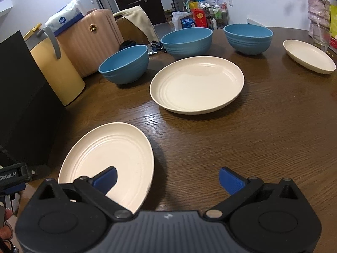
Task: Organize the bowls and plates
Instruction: 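Withdraw both grippers up and away from the placed plate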
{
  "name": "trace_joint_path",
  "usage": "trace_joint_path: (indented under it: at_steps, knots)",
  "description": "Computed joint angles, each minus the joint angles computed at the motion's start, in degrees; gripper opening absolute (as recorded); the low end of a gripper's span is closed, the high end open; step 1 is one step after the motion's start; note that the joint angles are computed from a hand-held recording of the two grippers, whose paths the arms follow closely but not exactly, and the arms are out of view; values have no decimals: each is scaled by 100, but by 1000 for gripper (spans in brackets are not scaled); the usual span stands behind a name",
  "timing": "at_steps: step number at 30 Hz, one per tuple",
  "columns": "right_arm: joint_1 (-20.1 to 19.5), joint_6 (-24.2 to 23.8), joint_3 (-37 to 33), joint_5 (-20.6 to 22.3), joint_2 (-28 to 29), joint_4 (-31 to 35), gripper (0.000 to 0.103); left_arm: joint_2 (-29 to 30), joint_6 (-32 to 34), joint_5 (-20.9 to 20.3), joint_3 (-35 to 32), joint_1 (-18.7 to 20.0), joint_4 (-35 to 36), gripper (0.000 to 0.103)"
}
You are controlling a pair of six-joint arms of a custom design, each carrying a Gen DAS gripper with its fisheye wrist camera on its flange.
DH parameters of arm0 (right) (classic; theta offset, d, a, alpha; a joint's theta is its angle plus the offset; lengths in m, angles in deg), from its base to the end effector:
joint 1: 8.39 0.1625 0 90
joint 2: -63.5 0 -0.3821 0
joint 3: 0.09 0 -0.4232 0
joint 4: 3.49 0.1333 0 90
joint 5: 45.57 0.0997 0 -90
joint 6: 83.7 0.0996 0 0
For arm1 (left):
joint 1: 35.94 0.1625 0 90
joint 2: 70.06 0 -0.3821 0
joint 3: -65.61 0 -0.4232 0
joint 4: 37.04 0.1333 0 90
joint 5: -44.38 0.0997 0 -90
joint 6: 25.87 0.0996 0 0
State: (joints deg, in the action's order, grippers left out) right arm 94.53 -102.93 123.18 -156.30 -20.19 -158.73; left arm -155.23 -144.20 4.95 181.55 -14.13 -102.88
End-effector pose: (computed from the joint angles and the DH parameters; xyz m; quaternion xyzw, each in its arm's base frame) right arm 0.2070 -0.4638 0.2318 0.2272 -0.9327 0.2084 0.1872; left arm -0.2945 -0.3443 0.2088 -0.1615 0.8102 -0.4021 0.3948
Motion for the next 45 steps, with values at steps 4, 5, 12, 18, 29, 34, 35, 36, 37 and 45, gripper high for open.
trace_joint_path:
  at_steps: [4,5,12,18,29,34,35,36,37,45]
  knots:
    - [36,0,3,-50,-42,11,103,-11,7,12,-5,-33,-14,103]
    - [45,4,4,-65,-48,9,103,-11,18,17,-4,-40,-28,103]
    - [99,16,11,-127,-114,15,103,29,99,59,-67,-95,-69,103]
    - [142,22,-30,-151,-149,58,103,147,198,168,-170,-159,-154,103]
    - [232,53,-138,-300,-174,99,103,347,480,304,-337,-156,-380,103]
    - [243,109,-185,-389,-178,84,103,473,680,366,-417,-144,-531,103]
    - [243,114,-195,-403,-178,83,103,499,724,380,-438,-137,-566,103]
    - [247,125,-212,-418,-171,84,103,520,754,390,-458,-135,-583,103]
    - [251,141,-230,-434,-162,85,103,538,786,403,-476,-129,-596,103]
    - [259,248,-415,-561,-73,129,103,756,1085,498,-694,-45,-747,103]
